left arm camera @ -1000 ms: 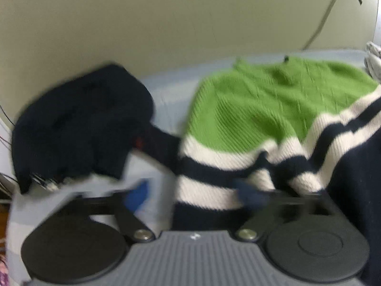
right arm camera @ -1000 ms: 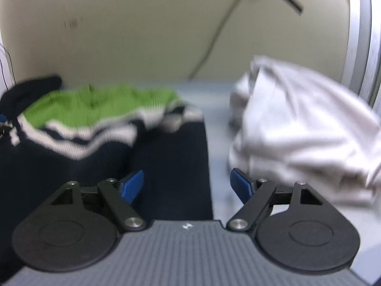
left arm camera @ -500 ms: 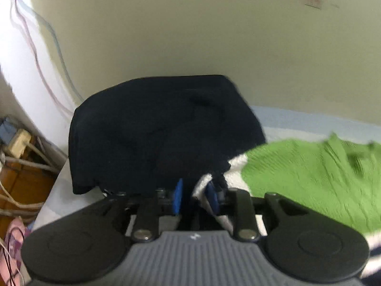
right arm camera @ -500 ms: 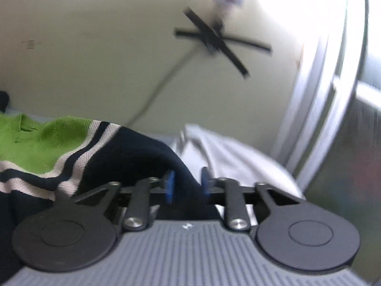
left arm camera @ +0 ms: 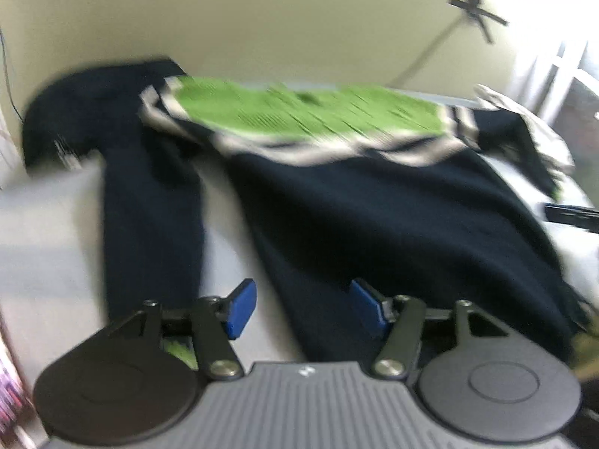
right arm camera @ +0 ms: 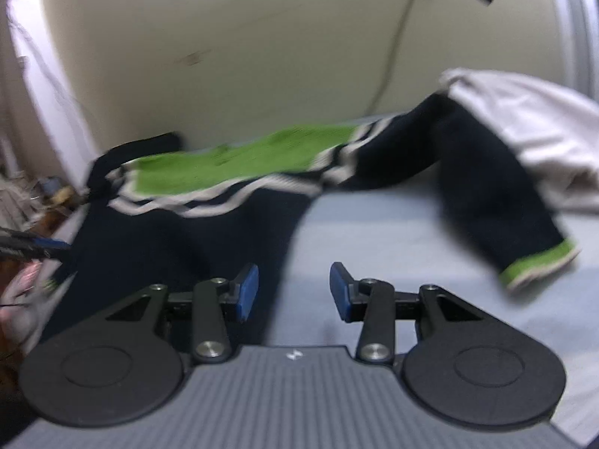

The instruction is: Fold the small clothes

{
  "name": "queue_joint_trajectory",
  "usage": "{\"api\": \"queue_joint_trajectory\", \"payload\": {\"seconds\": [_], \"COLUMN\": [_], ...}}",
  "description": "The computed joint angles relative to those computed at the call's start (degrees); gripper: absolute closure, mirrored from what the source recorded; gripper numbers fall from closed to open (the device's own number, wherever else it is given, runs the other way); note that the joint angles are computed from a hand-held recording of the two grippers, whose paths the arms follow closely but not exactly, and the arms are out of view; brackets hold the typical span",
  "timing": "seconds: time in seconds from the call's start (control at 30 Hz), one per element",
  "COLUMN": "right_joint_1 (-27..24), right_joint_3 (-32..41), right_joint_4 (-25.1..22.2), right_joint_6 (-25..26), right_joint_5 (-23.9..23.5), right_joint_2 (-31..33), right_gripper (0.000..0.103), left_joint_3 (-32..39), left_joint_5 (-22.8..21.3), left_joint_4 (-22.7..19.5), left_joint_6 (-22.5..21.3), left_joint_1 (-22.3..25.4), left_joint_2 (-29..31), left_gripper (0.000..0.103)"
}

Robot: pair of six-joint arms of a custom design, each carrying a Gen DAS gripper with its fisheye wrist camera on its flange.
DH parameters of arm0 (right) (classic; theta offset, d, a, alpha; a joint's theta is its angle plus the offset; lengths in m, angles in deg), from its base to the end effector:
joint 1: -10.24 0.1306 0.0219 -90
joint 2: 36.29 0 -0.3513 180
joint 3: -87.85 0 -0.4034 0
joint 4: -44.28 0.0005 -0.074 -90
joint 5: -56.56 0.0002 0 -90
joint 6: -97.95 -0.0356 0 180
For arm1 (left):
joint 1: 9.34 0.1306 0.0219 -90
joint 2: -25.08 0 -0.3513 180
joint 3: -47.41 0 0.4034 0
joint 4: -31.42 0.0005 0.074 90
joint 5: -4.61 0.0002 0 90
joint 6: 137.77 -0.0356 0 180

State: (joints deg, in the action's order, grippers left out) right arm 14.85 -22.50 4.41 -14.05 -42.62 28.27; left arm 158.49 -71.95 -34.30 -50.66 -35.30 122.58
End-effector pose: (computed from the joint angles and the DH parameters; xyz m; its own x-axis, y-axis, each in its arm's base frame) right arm 0.3607 0.0343 0.4212 -0.6058 0.3222 -0.7275 0.0183 0.9198 0.3921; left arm 0.4694 -0.2383 0.4877 -0.6810 0.3861 -0.6222 0.5891 0.7936 -0.1523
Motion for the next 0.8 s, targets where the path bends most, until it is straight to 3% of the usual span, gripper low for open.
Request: {"api": "queue_joint_trajectory", "payload": {"seconds": [0.13, 0.23, 0.27, 0.3, 0.33, 0.37, 0.4, 0.43, 0.47, 0.6, 0.7, 0.8], "right_joint_1": [2.4, 2.7, 3.1, 2.8, 3.6, 4.2, 4.1, 4.9, 5.3, 6.1, 6.1, 7.0], "right_joint_3": [0.2, 0.0, -0.2, -1.0, -1.3, -1.7, -1.8, -1.5, -1.3, -0.8, 0.0, 1.4], "right_joint_4": [-2.2, -3.1, -3.2, -2.4, -1.6, -1.1, -0.9, -1.3, -1.5, 0.9, 1.8, -2.4], "right_joint_6": [0.3, 0.1, -0.4, -0.2, -0.9, -1.3, -0.9, -1.0, -1.7, -6.2, -4.9, -3.0], "right_joint_5": [-2.0, -3.3, -3.4, -3.8, -3.1, -3.1, -3.3, -2.4, -1.8, -1.1, -2.8, -4.1], "right_joint_2": [-0.1, 0.3, 0.2, -0.3, -0.5, -0.8, -0.6, -0.4, -0.5, -3.1, -4.0, -1.0], "right_gripper": [0.056, 0.056, 0.055, 0.054, 0.054, 0.057, 0.062, 0.086, 0.095, 0.096, 0.096, 0.095], "left_joint_3": [-4.9, -7.9, -9.0, -9.7, -9.8, -9.5, -8.3, -7.5, -7.2, -7.8, -8.1, -8.0], "left_joint_5": [5.6, 4.4, 2.7, 0.9, -1.3, -2.2, -0.3, 1.0, 1.6, 1.8, 1.1, -4.8], "left_joint_4": [-0.9, 0.2, 1.3, 2.2, 2.7, 2.1, 1.3, 0.6, 0.3, 1.8, 1.0, -2.9], "left_joint_6": [0.3, 0.1, 0.2, -0.1, -0.5, -0.3, 0.3, 1.4, 1.8, 3.4, 5.2, 4.1], "left_joint_1": [0.0, -1.3, -1.9, -2.3, -2.7, -2.7, -1.7, -1.1, -0.5, 3.2, 5.7, 4.6], "left_joint_2": [-3.3, -4.1, -4.9, -5.6, -5.6, -5.6, -4.6, -4.2, -4.6, -8.3, -9.3, -7.4], "left_gripper": [0.031, 0.03, 0.033, 0.05, 0.08, 0.091, 0.091, 0.092, 0.092, 0.093, 0.093, 0.089]}}
